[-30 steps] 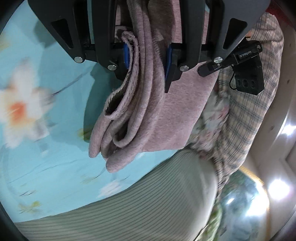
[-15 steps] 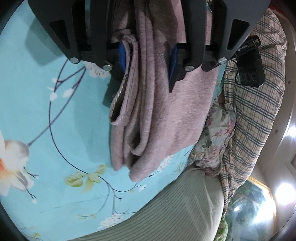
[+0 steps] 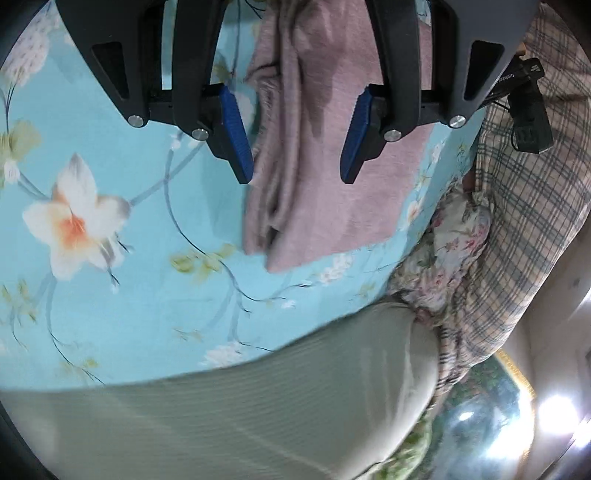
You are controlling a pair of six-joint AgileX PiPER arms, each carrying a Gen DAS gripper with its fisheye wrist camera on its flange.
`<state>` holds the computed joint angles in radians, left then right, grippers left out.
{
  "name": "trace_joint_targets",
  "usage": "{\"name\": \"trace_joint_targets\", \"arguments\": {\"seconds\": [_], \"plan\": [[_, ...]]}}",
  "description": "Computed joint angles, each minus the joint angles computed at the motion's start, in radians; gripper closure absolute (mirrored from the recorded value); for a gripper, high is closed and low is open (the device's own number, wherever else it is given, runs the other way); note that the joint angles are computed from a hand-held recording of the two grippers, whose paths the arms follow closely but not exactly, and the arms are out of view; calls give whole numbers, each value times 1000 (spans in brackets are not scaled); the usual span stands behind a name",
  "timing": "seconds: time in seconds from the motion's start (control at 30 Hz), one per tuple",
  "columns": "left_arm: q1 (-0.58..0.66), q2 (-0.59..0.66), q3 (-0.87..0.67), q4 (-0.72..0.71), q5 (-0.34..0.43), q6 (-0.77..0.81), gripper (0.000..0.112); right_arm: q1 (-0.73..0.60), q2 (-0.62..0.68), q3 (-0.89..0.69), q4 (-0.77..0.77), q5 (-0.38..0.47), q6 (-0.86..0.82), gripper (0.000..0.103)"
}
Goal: Fold small clothes
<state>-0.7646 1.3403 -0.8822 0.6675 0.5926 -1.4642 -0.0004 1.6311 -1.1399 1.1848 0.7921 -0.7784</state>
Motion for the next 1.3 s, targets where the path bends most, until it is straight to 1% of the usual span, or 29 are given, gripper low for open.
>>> {"name": "trace_joint_targets", "arguments": {"seconds": [0.1,0.13,0.2,0.27,0.33,0.53,0.6,0.67,0.7,0.73,0.8,0.87,0.93,1.0,1.07,1.13,1.2,1.27,1.3], "plan": [[-13,-14,4,7,-6,13,44,35,35,-41,-49,-4,40,61],[-22,-14,-2,12,2,11,44,45,43,-46,-60,-11,53,65],[-31,-14,-10,10,2,22,44,54,69,-61,-62,-1,62,68],[-33,-13,-14,9,-5,34,44,69,78,-70,-74,-11,73,68],[-27,-14,-10,-3,-30,53,44,81,90,-84,-93,-21,85,68],[-12,11,-20,-46,-70,122,44,95,166,-178,-137,-5,140,69],[-10,18,-22,-54,-81,140,45,104,193,-209,-118,0,121,70],[-12,24,-25,-60,-89,149,47,114,220,-245,-134,13,144,92],[-10,26,-26,-71,-99,163,49,114,223,-255,-145,14,157,96],[-7,28,-30,-87,-104,181,50,110,213,-250,-132,9,146,96],[-7,27,-34,-96,-116,204,52,75,166,-194,-17,2,49,96],[-6,26,-31,-115,-149,239,52,55,133,-149,34,-17,4,96],[-4,41,-32,-133,-173,274,52,45,153,-140,11,-23,19,96],[-5,66,-36,-138,-180,294,53,49,184,-135,-18,-41,51,96],[-3,83,-35,-163,-187,324,53,48,200,-110,0,-58,33,96],[-3,79,-28,-169,-192,326,53,45,193,-65,41,-83,-14,96],[1,68,-22,-194,-203,350,53,44,195,-51,68,-91,-30,96],[9,69,-16,-223,-214,383,53,50,200,-66,48,-102,-13,96],[11,72,-12,-224,-218,381,54,65,202,-79,4,-128,18,96]]}}
